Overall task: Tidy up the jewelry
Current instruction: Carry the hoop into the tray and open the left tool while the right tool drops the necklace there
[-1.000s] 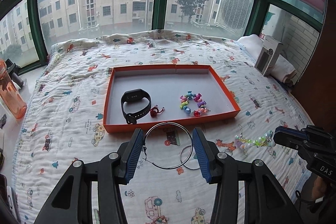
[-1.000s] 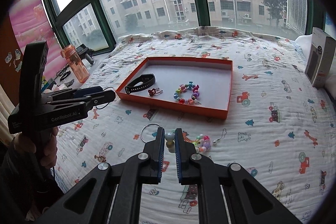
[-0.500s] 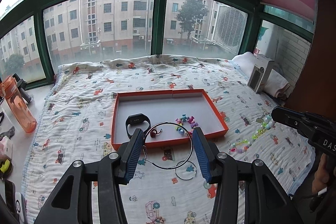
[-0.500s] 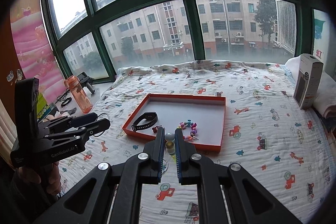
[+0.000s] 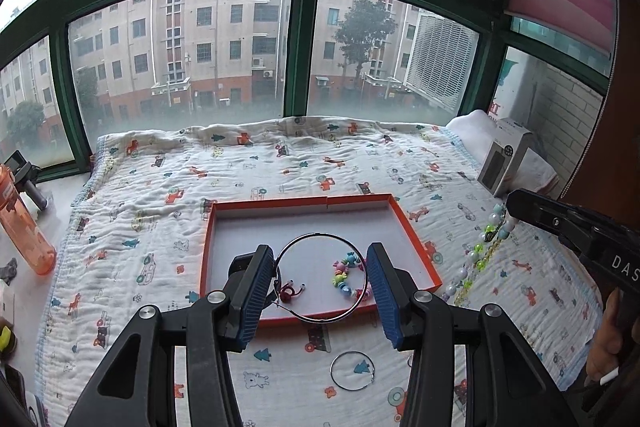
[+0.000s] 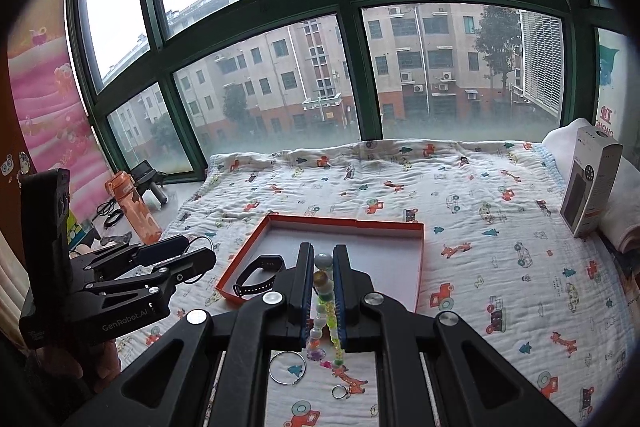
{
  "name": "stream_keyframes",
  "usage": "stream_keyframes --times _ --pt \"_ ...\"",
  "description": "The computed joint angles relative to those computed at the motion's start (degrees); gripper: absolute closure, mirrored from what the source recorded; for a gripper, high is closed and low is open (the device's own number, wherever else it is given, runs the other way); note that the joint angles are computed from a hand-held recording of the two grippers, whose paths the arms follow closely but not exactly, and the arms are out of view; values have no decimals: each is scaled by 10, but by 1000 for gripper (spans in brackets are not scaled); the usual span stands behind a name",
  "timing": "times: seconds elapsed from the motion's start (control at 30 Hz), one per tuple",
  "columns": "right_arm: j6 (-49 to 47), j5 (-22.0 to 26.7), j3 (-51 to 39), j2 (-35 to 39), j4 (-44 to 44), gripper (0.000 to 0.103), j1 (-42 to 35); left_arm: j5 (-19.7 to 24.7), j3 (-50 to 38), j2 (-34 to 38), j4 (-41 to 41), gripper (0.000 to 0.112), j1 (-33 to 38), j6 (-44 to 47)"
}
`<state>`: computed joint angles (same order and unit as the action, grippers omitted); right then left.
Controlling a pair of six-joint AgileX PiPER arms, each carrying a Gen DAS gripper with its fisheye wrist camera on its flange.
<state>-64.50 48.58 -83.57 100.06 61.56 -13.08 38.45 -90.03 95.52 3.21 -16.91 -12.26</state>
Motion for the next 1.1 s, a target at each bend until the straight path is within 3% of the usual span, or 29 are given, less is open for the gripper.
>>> stream_keyframes --times 0.37,0.67,1.1 --pt "98 -18 -141 123 -71 91 39 66 -240 218 -69 61 38 64" --pt "149 -25 -170 188 -133 91 60 128 -398 374 -90 61 46 82" --pt "182 -20 -182 227 -180 91 74 164 -474 463 -81 60 42 81"
